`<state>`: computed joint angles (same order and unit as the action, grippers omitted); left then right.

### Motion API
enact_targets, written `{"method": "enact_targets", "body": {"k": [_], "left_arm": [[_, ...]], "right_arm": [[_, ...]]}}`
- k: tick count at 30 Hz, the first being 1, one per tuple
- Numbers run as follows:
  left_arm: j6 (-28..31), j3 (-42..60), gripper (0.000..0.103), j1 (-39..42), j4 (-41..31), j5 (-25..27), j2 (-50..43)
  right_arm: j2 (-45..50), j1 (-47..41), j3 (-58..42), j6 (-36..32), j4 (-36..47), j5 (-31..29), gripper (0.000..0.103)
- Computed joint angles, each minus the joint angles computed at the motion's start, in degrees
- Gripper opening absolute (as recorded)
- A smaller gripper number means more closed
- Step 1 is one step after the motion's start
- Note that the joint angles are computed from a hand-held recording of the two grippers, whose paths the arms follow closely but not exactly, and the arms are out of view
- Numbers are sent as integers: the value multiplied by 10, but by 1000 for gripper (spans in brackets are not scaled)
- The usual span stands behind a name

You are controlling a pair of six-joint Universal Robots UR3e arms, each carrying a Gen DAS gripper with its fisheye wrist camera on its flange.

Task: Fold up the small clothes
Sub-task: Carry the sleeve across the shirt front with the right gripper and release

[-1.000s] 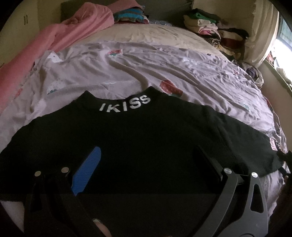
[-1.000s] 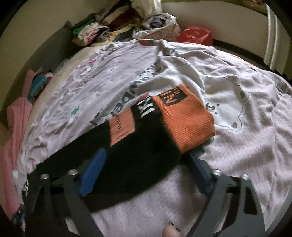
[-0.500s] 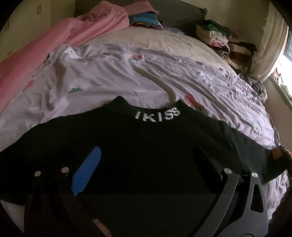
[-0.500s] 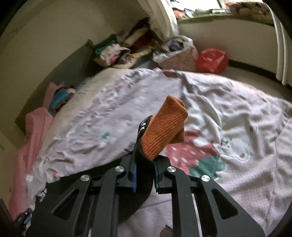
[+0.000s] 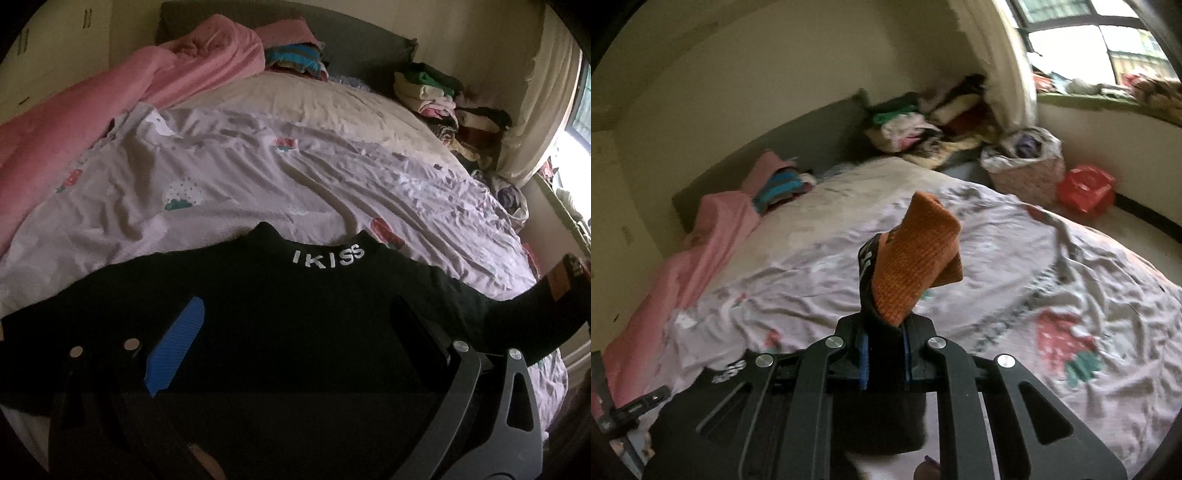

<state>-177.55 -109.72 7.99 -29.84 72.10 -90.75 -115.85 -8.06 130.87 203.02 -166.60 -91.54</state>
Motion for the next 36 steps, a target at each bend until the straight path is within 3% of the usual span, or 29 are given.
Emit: {"method": "enact_targets", "body": {"k": [9, 20, 36], "left_arm": [[24, -13, 94, 61, -38, -66, 39], [99, -39, 94, 169, -125, -201, 68], [145, -48, 94, 236, -234, -301, 14]], "right_arm": [[131, 161, -131, 15, -7, -95, 12], [277, 304, -263, 20, -5, -182, 12], [450, 399, -396, 22, 13, -202, 12]]}}
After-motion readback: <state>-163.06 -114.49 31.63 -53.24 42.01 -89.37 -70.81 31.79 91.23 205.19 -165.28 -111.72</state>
